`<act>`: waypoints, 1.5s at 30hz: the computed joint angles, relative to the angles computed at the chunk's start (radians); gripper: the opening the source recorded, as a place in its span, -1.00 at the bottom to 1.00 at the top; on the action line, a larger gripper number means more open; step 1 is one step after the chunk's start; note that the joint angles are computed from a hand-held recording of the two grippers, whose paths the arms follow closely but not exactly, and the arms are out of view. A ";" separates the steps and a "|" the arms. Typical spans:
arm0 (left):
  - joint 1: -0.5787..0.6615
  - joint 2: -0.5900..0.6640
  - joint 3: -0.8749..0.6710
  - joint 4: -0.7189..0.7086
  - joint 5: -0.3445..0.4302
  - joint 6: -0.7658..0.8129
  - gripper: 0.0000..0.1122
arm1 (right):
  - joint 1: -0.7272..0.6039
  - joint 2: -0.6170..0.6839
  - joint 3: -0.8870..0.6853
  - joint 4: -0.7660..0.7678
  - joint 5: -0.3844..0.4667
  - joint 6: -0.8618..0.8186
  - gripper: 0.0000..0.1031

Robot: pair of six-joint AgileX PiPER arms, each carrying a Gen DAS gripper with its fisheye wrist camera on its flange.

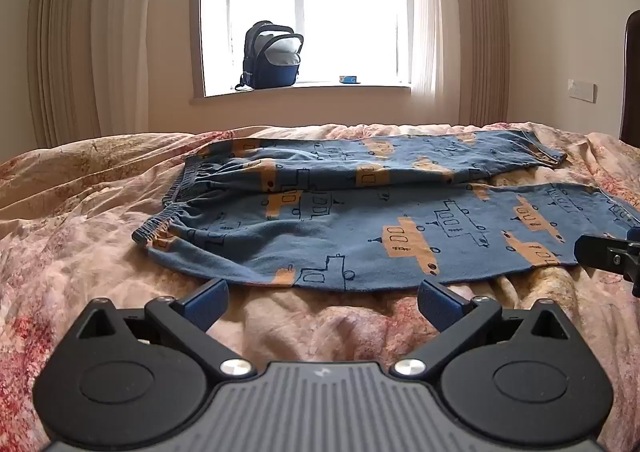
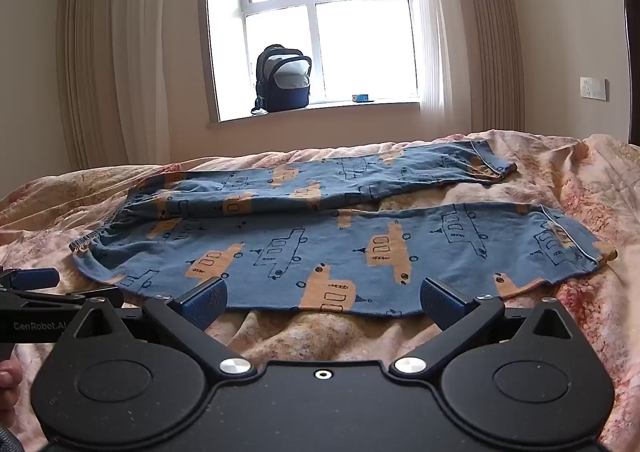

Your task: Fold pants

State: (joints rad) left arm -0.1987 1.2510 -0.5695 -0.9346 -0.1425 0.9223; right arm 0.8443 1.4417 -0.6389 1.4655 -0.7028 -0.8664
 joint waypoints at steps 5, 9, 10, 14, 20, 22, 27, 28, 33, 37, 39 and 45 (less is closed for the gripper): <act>0.002 -0.001 0.000 0.014 0.003 -0.016 0.83 | -0.002 0.000 -0.003 0.009 0.004 -0.010 0.99; 0.001 0.000 -0.001 -0.008 0.003 0.006 0.83 | -0.004 0.000 -0.004 0.011 0.007 -0.013 0.99; 0.001 0.000 -0.001 -0.008 0.003 0.006 0.83 | -0.004 -0.001 -0.003 0.011 0.008 -0.012 0.99; 0.000 0.000 -0.001 -0.011 0.002 0.010 0.83 | -0.006 0.000 -0.004 0.011 0.009 -0.012 0.99; 0.001 0.000 -0.001 -0.001 0.002 0.000 0.83 | -0.007 0.000 -0.004 0.010 0.010 -0.011 0.99; 0.000 0.000 0.000 -0.002 0.000 0.002 0.83 | -0.008 0.001 -0.004 0.010 0.011 -0.012 0.99; 0.000 0.000 0.000 -0.004 -0.001 0.003 0.83 | -0.010 0.001 -0.004 0.010 0.013 -0.011 0.99; 0.000 0.000 0.000 -0.010 0.000 0.011 0.83 | -0.010 0.001 -0.004 0.010 0.013 -0.011 0.99; -0.001 0.000 -0.001 -0.013 0.000 0.013 0.83 | -0.012 0.001 -0.004 0.008 0.016 -0.011 0.99; 0.001 -0.001 0.000 -0.011 0.001 0.013 0.83 | -0.012 0.001 -0.004 0.008 0.016 -0.013 0.99; 0.000 -0.001 0.000 -0.011 0.001 0.013 0.83 | -0.012 0.002 -0.004 0.009 0.016 -0.013 0.99; 0.000 -0.001 0.000 -0.014 0.000 0.016 0.83 | -0.013 0.001 -0.005 0.010 0.018 -0.015 0.99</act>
State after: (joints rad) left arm -0.1989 1.2505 -0.5696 -0.9487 -0.1428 0.9382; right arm 0.8311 1.4426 -0.6435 1.4752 -0.6849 -0.8810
